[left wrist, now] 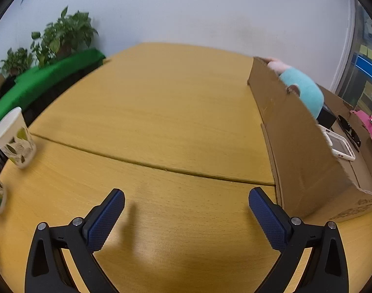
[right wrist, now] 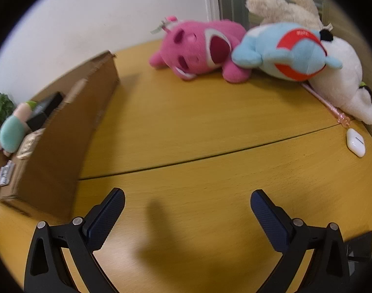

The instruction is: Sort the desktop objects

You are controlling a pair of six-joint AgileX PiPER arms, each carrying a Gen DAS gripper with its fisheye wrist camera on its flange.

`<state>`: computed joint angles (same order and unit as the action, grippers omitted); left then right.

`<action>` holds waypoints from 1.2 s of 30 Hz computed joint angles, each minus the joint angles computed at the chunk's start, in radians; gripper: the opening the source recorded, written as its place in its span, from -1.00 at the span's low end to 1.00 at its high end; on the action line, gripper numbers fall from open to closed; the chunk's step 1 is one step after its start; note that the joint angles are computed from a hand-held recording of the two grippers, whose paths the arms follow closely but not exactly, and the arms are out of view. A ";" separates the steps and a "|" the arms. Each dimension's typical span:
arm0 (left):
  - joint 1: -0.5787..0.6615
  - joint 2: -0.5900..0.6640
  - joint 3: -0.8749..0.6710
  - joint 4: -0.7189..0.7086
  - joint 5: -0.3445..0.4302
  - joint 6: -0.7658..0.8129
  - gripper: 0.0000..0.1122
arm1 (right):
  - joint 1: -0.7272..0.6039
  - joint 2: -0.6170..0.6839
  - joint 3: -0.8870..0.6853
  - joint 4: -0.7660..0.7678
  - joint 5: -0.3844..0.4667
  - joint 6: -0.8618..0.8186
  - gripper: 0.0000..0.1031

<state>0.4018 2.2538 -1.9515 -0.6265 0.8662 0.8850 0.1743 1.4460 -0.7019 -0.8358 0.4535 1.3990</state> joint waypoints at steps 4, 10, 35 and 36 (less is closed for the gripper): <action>-0.026 0.051 -0.074 0.101 0.051 -0.070 0.83 | -0.044 0.075 -0.066 0.054 0.016 -0.105 0.99; -0.071 0.085 -0.137 0.194 0.052 -0.073 0.84 | -0.060 0.106 -0.082 0.015 0.057 -0.097 1.00; -0.080 0.200 -0.388 0.271 0.162 -0.217 0.84 | -0.109 0.083 -0.079 0.040 0.088 -0.106 1.00; -0.081 0.203 -0.395 0.272 0.165 -0.219 0.84 | -0.114 0.080 -0.077 0.042 0.086 -0.111 1.00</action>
<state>0.3212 2.4568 -2.3461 -0.3542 1.0315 0.6658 0.0607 1.5261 -0.7788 -0.7934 0.5394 1.2877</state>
